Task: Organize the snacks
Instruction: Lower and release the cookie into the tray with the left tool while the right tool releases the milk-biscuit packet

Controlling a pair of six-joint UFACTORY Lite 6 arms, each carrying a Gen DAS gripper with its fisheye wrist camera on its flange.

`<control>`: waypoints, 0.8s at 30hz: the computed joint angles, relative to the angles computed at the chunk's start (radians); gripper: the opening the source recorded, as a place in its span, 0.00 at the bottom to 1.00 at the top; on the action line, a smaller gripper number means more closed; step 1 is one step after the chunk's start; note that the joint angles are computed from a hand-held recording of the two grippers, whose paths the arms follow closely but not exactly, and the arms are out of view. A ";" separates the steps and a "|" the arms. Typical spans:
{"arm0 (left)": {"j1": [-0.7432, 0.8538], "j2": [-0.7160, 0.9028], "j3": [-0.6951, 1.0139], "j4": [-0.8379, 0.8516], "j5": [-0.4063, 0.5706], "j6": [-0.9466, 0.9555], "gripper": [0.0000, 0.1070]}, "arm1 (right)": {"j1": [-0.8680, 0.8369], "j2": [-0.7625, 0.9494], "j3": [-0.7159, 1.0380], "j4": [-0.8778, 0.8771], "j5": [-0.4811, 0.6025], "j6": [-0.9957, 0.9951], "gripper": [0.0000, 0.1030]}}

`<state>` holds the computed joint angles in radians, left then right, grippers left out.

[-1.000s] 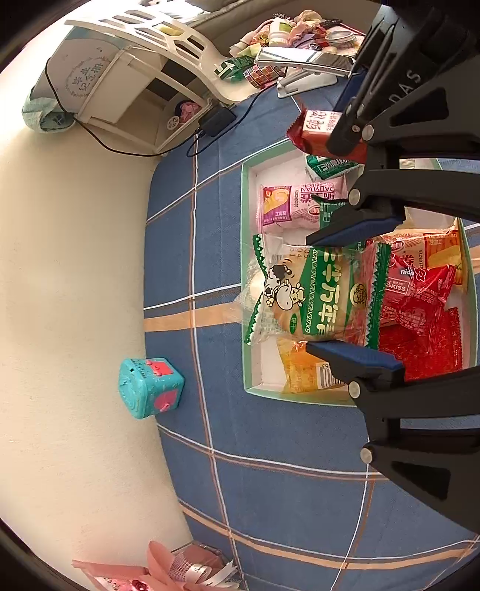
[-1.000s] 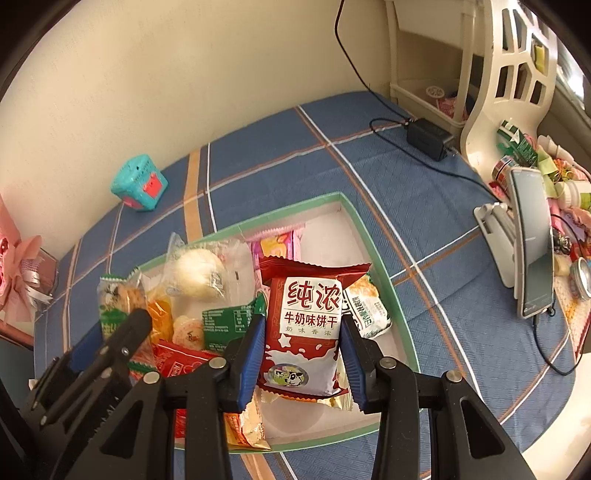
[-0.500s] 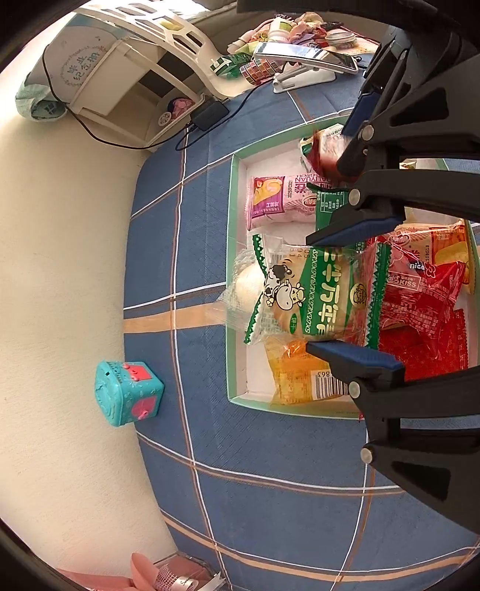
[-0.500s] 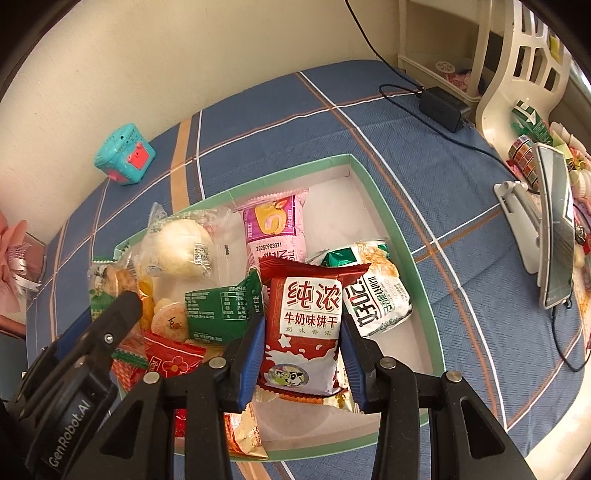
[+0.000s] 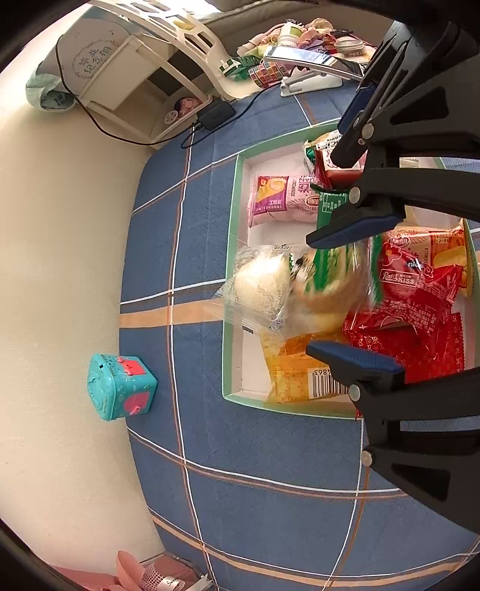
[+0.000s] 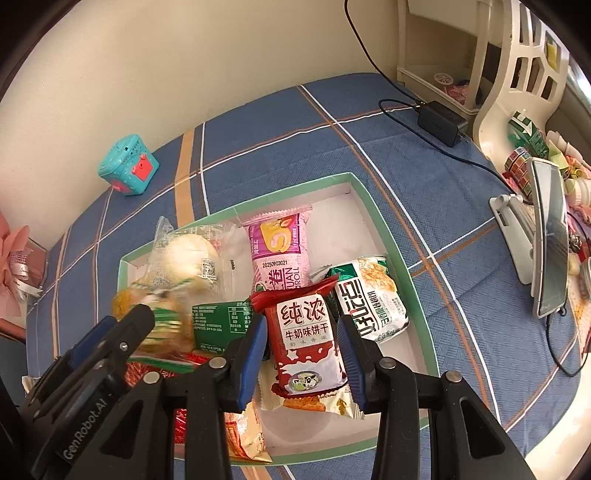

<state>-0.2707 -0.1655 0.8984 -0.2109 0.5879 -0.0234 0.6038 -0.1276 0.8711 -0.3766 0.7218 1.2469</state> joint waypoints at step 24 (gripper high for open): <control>0.146 -0.067 -0.041 0.395 0.096 -0.297 0.87 | 0.085 0.069 0.079 -0.046 0.041 0.033 0.70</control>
<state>-0.1250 -0.2325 0.8570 0.1845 0.6839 -0.3206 0.6890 -0.0584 0.9497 -0.4226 0.7630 1.2800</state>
